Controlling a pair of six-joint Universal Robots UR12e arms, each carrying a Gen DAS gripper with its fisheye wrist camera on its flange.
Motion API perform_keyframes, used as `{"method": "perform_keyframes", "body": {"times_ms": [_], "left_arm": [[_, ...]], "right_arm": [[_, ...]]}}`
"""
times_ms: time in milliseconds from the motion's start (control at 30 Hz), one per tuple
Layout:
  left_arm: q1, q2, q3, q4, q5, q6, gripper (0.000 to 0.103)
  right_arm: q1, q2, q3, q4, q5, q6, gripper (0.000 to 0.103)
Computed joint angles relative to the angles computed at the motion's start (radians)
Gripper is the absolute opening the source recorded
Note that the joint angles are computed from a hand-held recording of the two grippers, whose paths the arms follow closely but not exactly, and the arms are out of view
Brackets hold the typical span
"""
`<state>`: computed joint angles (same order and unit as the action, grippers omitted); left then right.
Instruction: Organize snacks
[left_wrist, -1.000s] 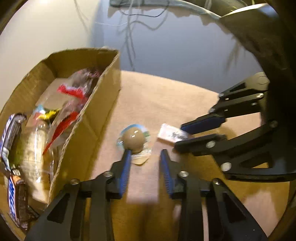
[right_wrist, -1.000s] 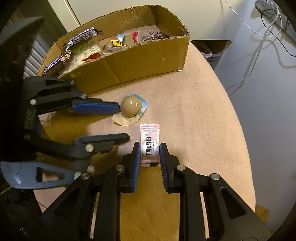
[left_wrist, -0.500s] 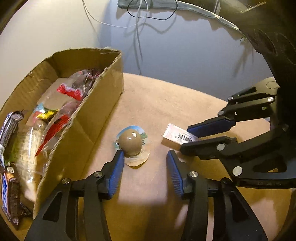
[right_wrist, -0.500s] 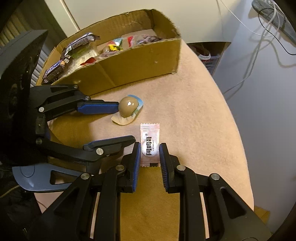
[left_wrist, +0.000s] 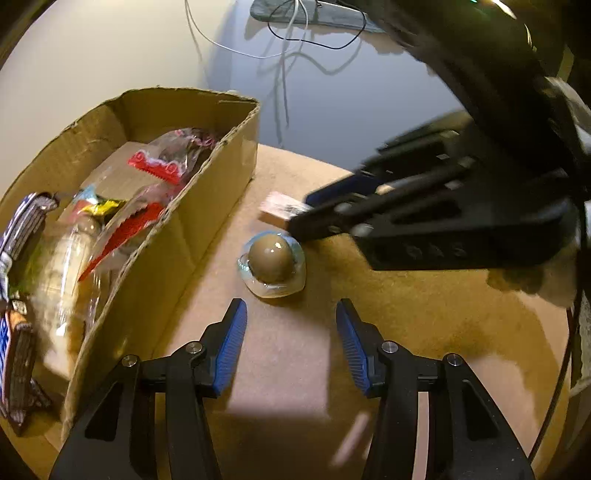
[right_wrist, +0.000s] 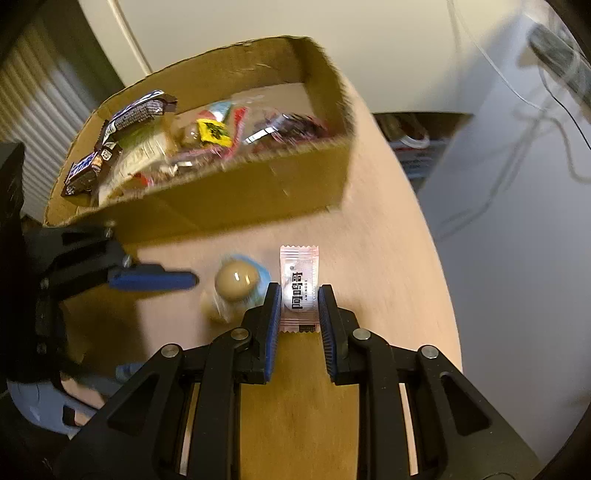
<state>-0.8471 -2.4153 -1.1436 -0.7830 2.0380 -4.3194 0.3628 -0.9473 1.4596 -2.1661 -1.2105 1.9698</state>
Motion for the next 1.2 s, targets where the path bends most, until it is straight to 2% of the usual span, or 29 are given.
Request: {"method": "perform_keyframes", "body": {"times_ms": [67,133,267,533,600,667,700,900,1200], "left_arm": [[-0.002,0.000,-0.002,-0.002,0.007,-0.001,0.050],[-0.003,0.001,-0.004,-0.006,0.011,-0.002,0.049],[-0.008,-0.005,0.002,-0.019,0.028,0.009,0.049],[-0.009,-0.022,0.028,-0.039,0.037,0.039,0.049],[-0.010,-0.022,0.027,-0.038,0.043,0.055,0.044],[-0.005,-0.022,0.024,-0.040,0.050,0.052,0.030],[-0.003,-0.017,0.015,-0.031,0.049,0.047,0.028],[-0.001,-0.015,0.013,-0.029,0.047,0.059,0.025],[0.003,0.003,0.000,-0.011,0.017,0.056,0.023]], "right_arm": [[0.006,-0.002,0.002,0.011,-0.014,-0.045,0.021],[0.000,-0.003,-0.017,0.095,0.002,-0.080,0.021],[-0.009,-0.014,-0.020,0.184,-0.020,-0.143,0.021],[-0.019,-0.024,-0.001,0.181,-0.004,-0.157,0.021],[-0.019,-0.027,0.002,0.182,-0.006,-0.163,0.021],[-0.022,-0.029,-0.001,0.192,-0.004,-0.168,0.021],[-0.022,-0.028,-0.004,0.202,-0.003,-0.169,0.021],[-0.021,-0.026,-0.004,0.199,-0.020,-0.174,0.021],[-0.036,-0.043,0.015,0.168,-0.019,-0.118,0.021]]}}
